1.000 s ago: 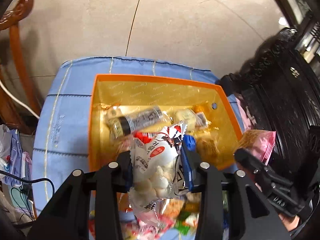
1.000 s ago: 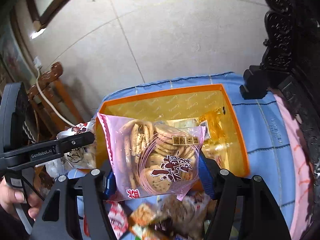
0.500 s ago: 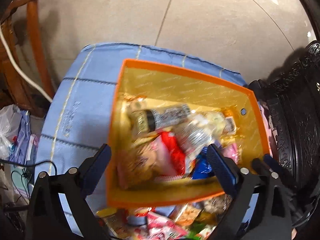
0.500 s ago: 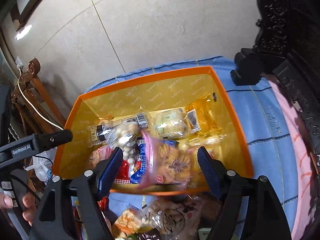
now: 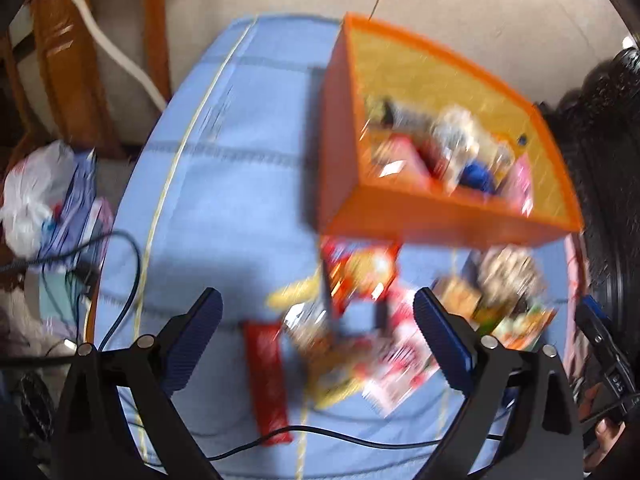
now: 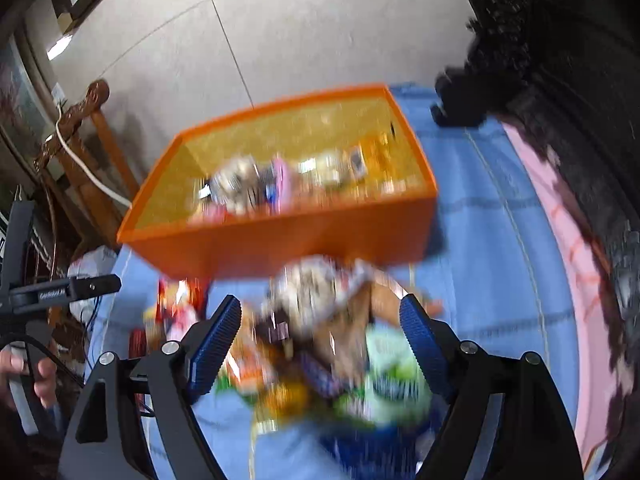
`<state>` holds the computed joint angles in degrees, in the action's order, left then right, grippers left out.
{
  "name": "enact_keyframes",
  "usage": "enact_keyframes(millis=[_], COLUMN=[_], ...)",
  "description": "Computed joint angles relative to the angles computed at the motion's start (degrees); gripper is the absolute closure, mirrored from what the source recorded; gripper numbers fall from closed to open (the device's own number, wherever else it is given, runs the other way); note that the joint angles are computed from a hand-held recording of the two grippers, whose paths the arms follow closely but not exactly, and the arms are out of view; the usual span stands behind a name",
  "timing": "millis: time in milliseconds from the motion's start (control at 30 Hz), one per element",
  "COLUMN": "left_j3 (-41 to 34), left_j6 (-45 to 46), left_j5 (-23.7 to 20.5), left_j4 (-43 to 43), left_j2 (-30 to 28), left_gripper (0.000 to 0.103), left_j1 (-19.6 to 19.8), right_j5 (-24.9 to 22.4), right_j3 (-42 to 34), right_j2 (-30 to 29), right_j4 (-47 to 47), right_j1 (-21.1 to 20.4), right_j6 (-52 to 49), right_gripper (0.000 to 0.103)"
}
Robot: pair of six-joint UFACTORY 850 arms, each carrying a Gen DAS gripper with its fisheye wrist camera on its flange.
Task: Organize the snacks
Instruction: 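Grasp red wafer bar with left gripper while right grasps blue biscuit bag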
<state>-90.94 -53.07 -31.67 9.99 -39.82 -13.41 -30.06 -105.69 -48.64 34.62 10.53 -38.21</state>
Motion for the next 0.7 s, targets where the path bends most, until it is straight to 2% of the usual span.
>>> enact_keyframes(millis=[167, 300, 433, 467, 533, 567, 600, 667, 700], left_j3=[8.04, 10.14, 10.90, 10.98, 9.77, 9.42, 10.03, 10.16, 10.32], left_j6=[-0.66, -0.33, -0.42, -0.92, -4.36, -6.03, -6.13, -5.27, -4.20], left_j5=[0.31, -0.73, 0.07, 0.23, -2.63, -4.00, -3.20, -3.48, -3.67], left_j4=[-3.50, -5.63, -5.85, -5.06, 0.88, 3.58, 4.62, 4.07, 2.57], left_j2=[2.30, 1.61, 0.74, 0.44, -0.25, -0.45, 0.08, 0.53, 0.72], left_gripper=[0.009, 0.009, 0.009, 0.018, 0.029, 0.039, 0.054, 0.080, 0.080], left_j1=[-0.78, -0.97, -1.13, -1.35, -2.35, -2.84, -2.96, -2.87, -2.60], right_j5=[0.17, -0.30, -0.38, -0.09, 0.99, 1.79, 2.94, 5.96, 7.27], right_j3=[7.02, 10.16, 11.74, 12.35, 13.48, 14.04, 14.47, 15.84, 16.56], right_j2=[3.08, 4.34, 4.94, 5.28, 6.03, 6.34, 6.49, 7.07, 7.43], right_j4=[0.86, 0.79, -0.06, 0.13, -0.20, -0.65, -1.93, -9.08, -11.27], right_j1=[-1.10, -1.76, -2.02, -2.11, -2.22, -2.27, -2.24, -1.69, -1.45], right_j6=[-0.59, 0.22, 0.59, 0.17, -0.44, -0.55, -0.23, 3.41, 4.27], right_gripper=[0.021, 0.021, 0.021, 0.021, 0.020, 0.020, 0.020, 0.020, 0.020])
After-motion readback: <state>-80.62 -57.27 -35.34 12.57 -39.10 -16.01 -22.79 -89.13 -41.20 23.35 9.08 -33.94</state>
